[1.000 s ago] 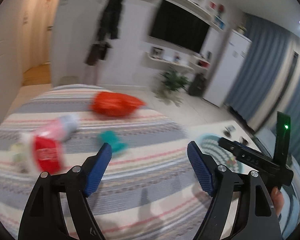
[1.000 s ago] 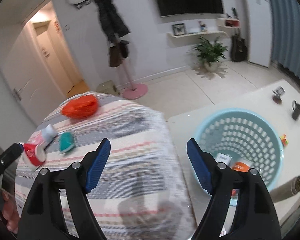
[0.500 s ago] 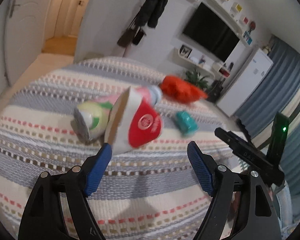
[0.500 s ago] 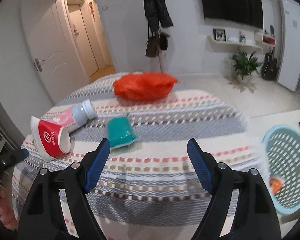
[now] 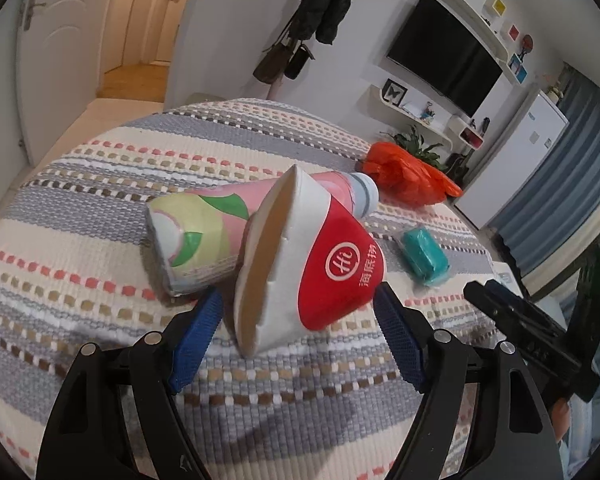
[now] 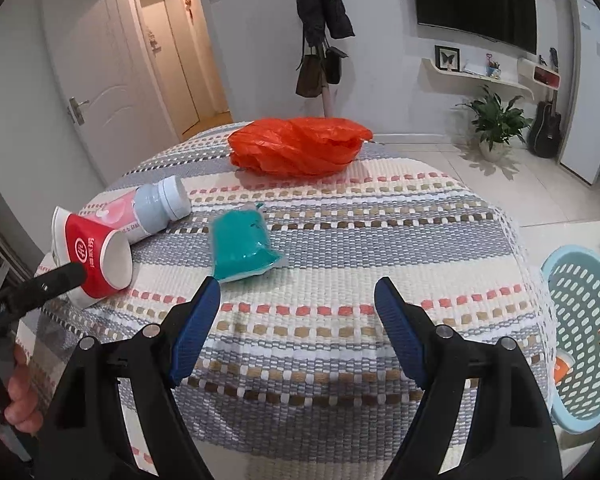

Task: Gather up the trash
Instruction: 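Grasp the red-and-white paper cup with the left gripper while the right grasps the teal packet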

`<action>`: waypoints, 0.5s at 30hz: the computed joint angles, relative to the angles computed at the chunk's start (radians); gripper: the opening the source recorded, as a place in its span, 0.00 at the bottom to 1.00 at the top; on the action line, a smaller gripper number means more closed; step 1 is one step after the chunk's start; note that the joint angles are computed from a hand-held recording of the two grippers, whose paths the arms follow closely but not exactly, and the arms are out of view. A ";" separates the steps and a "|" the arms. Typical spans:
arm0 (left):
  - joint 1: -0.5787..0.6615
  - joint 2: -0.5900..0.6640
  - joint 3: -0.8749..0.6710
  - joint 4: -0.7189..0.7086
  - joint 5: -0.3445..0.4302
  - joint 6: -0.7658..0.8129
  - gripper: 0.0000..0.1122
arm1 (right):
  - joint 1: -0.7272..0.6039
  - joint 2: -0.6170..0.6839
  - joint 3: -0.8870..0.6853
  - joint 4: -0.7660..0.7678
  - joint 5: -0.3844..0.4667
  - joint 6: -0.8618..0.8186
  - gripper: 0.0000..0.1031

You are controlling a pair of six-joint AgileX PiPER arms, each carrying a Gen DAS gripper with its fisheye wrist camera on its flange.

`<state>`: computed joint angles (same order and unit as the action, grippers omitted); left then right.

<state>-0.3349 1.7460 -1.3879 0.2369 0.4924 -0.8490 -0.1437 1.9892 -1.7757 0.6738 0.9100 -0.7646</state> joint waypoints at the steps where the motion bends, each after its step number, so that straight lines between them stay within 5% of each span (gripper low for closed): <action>1: 0.006 0.013 -0.008 -0.020 -0.006 0.017 0.66 | 0.004 0.000 0.001 -0.007 -0.003 0.000 0.73; 5: 0.034 0.058 -0.037 -0.117 -0.039 0.110 0.64 | 0.011 0.000 -0.001 -0.024 -0.004 0.005 0.73; 9: 0.042 0.076 -0.038 -0.203 -0.083 0.217 0.45 | 0.003 -0.001 0.002 -0.014 -0.002 0.007 0.73; 11: 0.026 0.078 -0.040 -0.171 -0.088 0.213 0.33 | 0.000 -0.014 0.024 0.000 -0.026 0.000 0.73; 15: -0.016 0.059 -0.008 -0.034 -0.117 0.103 0.26 | 0.001 -0.006 -0.002 -0.011 0.018 0.001 0.73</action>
<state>-0.3512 1.8047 -1.3962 0.2033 0.3750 -0.7459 -0.1431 1.9834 -1.7779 0.6632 0.9276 -0.7635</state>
